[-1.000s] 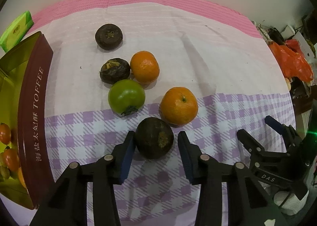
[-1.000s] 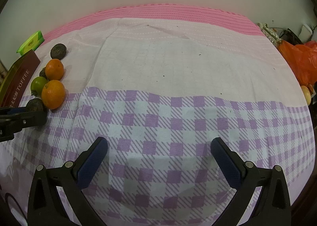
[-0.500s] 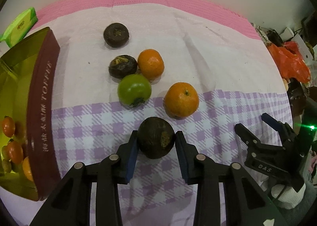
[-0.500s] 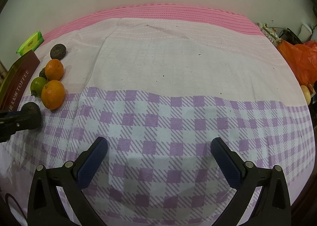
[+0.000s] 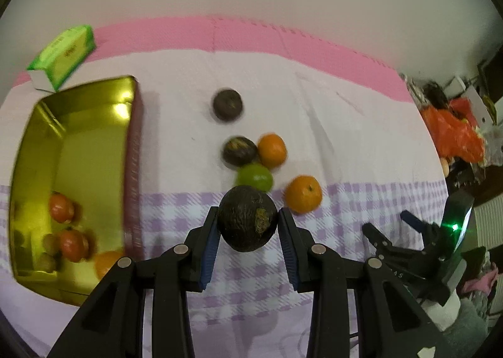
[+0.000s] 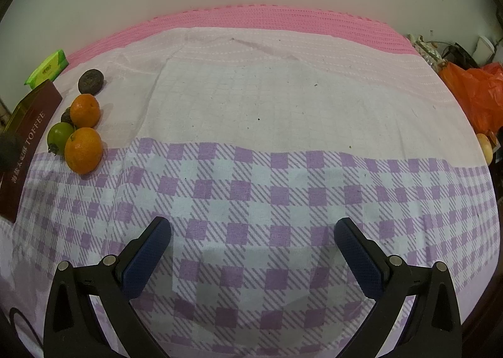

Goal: Organize fruits
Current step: 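Carry the dark brown fruit into the gold tin and open the left tool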

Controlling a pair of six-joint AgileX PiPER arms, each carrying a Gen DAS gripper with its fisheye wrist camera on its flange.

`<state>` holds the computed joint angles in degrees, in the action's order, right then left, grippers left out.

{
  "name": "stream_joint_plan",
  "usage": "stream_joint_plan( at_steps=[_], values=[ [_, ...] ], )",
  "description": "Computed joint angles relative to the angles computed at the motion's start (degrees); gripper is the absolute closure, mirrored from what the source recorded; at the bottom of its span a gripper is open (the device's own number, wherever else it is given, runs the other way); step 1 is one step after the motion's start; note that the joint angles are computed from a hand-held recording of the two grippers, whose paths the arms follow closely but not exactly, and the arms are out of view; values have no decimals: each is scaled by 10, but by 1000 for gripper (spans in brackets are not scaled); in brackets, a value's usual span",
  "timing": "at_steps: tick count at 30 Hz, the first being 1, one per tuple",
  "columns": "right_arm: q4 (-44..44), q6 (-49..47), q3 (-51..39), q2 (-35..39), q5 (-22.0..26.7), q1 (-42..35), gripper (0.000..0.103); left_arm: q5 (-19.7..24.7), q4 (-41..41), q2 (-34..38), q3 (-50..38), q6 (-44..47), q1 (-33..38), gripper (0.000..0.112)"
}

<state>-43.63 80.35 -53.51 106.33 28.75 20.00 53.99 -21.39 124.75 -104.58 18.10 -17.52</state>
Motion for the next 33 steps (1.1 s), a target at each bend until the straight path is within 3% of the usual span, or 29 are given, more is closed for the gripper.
stream_joint_plan(
  at_steps=[16,24,33],
  values=[
    [11,-6,-5,2,6,0,0,21,67,25,-67,-34,92,79],
    [12,-5,-6,3,8,-1,0,59,97,80,-138,-53,130,79],
    [14,-6,-7,3,10,-1,0,68,128,106,-162,-79,151,79]
  ],
)
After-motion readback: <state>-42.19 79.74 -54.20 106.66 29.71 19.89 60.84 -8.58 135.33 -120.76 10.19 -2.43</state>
